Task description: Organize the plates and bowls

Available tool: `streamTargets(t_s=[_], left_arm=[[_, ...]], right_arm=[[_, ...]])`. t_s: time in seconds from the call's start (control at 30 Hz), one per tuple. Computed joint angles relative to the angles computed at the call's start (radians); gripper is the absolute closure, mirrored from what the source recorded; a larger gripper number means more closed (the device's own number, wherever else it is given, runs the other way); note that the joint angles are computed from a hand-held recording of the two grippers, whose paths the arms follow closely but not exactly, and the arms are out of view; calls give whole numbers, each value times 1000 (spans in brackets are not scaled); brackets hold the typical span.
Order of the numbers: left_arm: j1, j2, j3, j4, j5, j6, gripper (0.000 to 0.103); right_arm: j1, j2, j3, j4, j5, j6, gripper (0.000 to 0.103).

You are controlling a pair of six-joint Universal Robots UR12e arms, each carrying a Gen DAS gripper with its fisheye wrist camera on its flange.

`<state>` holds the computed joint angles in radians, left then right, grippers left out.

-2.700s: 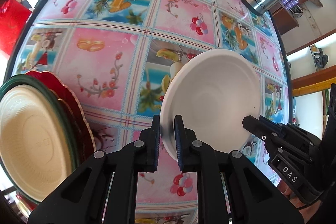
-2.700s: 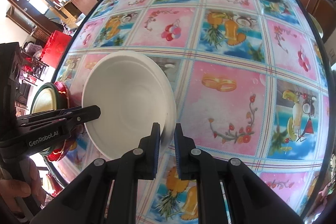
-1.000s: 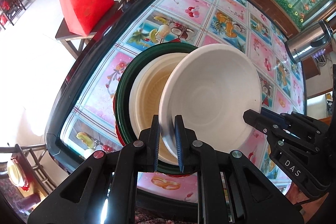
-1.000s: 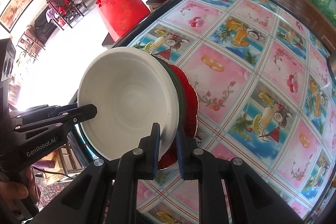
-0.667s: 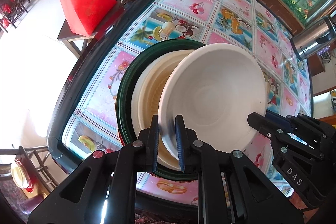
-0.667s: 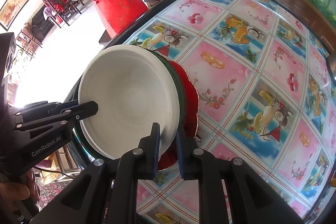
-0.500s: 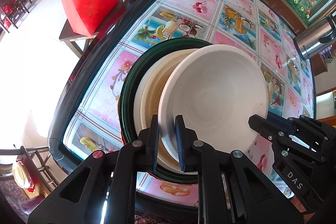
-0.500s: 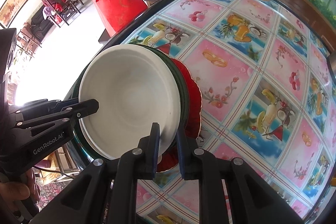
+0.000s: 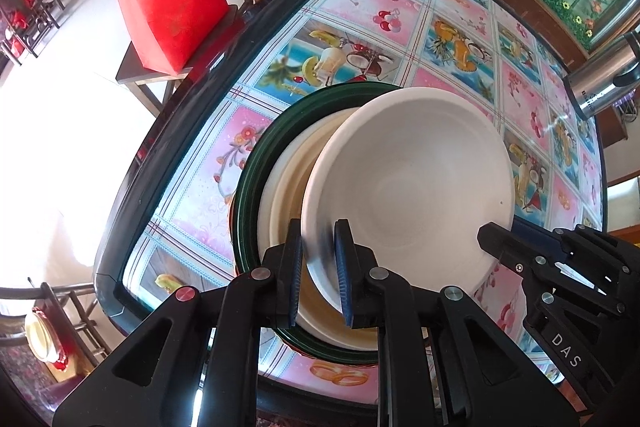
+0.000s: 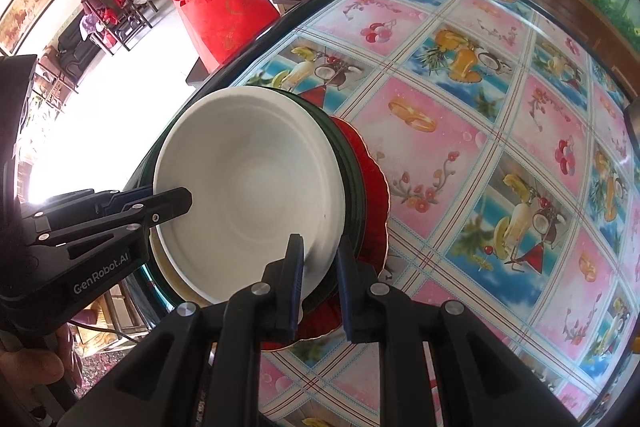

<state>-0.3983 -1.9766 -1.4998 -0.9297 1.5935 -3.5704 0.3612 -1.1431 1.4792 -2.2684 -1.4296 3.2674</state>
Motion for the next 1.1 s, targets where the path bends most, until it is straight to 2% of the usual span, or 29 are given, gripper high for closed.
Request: streamTargets(t_s=[0.23, 0.3, 0.33, 0.4, 0.43, 0.5, 0.67, 0.73, 0.77, 0.83, 0.93, 1.03, 1.1], left_arm=[[0, -4, 9, -15, 6, 4, 87], [-1, -3, 8, -9, 8, 5, 81], [1, 0, 4, 3, 2, 3, 73], [1, 6, -3, 25, -2, 4, 66], [0, 10, -6, 38, 3, 7, 59], [-5, 17, -12, 70, 25, 11, 50], [-13, 32, -18, 100, 53, 29, 43], [-24, 33, -14, 97, 98, 48, 43], [-35, 31, -11, 99, 145, 59, 43], [-42, 31, -11, 102, 169, 72, 43], [-38, 35, -21, 120, 134, 83, 43], [-45, 36, -26, 136, 151, 95, 43], [-41, 42, -38, 163, 118, 98, 43]], right_arm=[[3, 3, -7, 14, -7, -9, 83], [2, 2, -6, 8, -11, -6, 82], [1, 1, -5, 5, -11, -4, 81], [-1, -3, 0, -6, -16, 2, 81], [-2, -5, 2, -9, -16, 4, 79], [-3, -12, 11, -28, -21, 12, 74], [-1, -39, 53, -113, -59, 63, 51], [2, -52, 76, -158, -84, 87, 46], [5, -57, 85, -174, -102, 97, 43], [9, -68, 108, -211, -139, 125, 38], [7, -75, 123, -214, -140, 139, 37], [4, -79, 131, -203, -145, 143, 37], [1, -83, 137, -196, -144, 149, 37]])
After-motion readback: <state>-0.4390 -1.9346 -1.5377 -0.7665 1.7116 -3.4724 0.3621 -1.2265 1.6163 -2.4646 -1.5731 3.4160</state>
